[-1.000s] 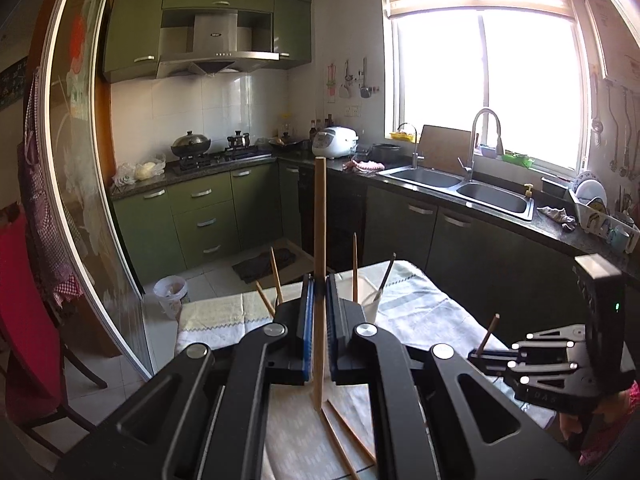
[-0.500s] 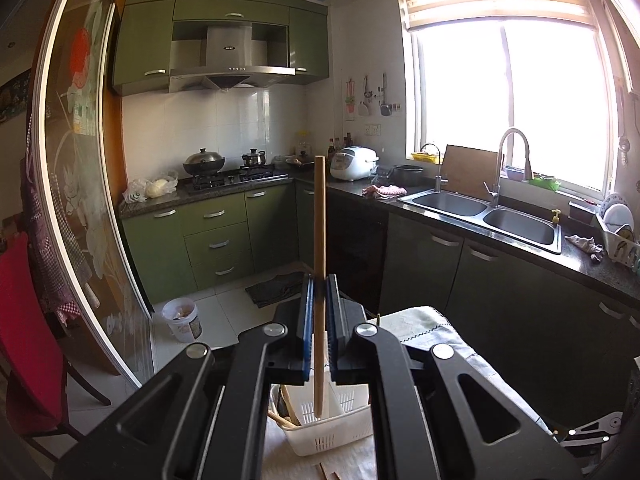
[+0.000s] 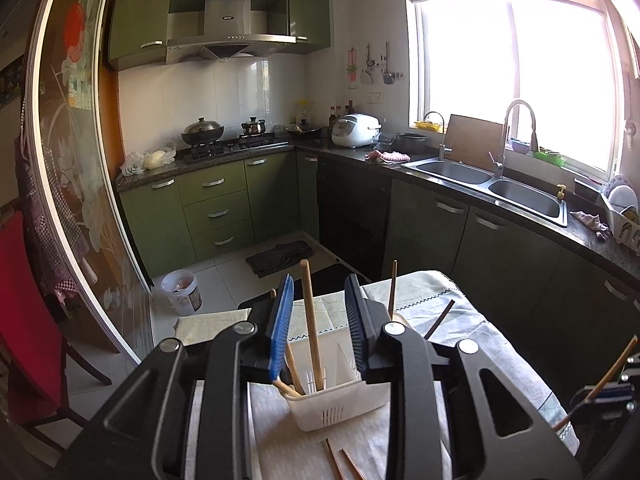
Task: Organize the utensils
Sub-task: 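Lower the chopstick into the holder and open the right gripper, then grasp a wooden chopstick with the left gripper and lift it while the right reaches for another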
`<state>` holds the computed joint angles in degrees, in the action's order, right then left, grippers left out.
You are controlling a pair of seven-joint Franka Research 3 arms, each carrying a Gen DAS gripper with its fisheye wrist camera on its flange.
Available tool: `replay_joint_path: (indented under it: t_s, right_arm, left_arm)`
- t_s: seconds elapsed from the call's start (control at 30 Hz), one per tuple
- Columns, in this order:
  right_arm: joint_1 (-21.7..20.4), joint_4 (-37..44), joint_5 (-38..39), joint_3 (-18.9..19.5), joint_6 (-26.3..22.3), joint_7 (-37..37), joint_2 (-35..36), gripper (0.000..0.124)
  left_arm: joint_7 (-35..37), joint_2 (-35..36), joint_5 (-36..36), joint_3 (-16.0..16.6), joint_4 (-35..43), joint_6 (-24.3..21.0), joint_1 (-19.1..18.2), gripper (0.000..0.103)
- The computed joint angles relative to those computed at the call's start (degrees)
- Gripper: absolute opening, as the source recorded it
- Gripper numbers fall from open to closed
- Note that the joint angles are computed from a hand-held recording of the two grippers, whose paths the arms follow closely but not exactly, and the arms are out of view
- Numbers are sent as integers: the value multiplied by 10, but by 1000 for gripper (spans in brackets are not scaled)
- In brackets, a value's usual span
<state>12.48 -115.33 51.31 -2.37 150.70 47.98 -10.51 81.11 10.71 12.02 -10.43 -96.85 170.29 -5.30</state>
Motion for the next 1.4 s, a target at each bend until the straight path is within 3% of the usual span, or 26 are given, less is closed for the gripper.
replay_joint_path:
  t_s: [0.17,0.27,0.37,0.47,0.6,0.73,0.9,0.97,1.1,1.23,1.4]
  right_arm:
    - [3,110,52,2,9,-7,54,7]
    - [-2,178,40,19,57,22,99,7]
    - [-4,242,-47,33,105,106,155,7]
    - [4,304,-181,26,129,225,217,7]
    - [14,388,-303,5,74,336,293,7]
    - [1,429,-349,18,22,365,337,7]
    - [-19,384,-336,45,55,338,318,12]
    - [-47,342,-306,79,84,304,287,13]
    - [-76,210,-134,106,125,143,181,20]
    - [-69,93,0,87,129,18,84,20]
    - [-41,-27,53,35,135,-34,2,26]
  left_arm:
    - [84,-56,-104,-29,-74,15,34,26]
    - [159,-98,-191,-26,-129,25,33,26]
    - [227,-135,-268,-1,-179,27,12,27]
    - [247,-162,-289,29,-216,28,-9,27]
    - [248,-181,-290,61,-243,22,-29,27]
    - [244,-180,-288,74,-244,9,-35,27]
    - [242,-172,-291,73,-236,-21,-40,27]
    - [244,-167,-297,68,-230,-38,-39,27]
    - [218,-139,-283,50,-206,-96,-28,27]
    - [178,-83,-260,27,-154,-200,-16,27]
    - [116,1,-208,5,-77,-304,-8,27]
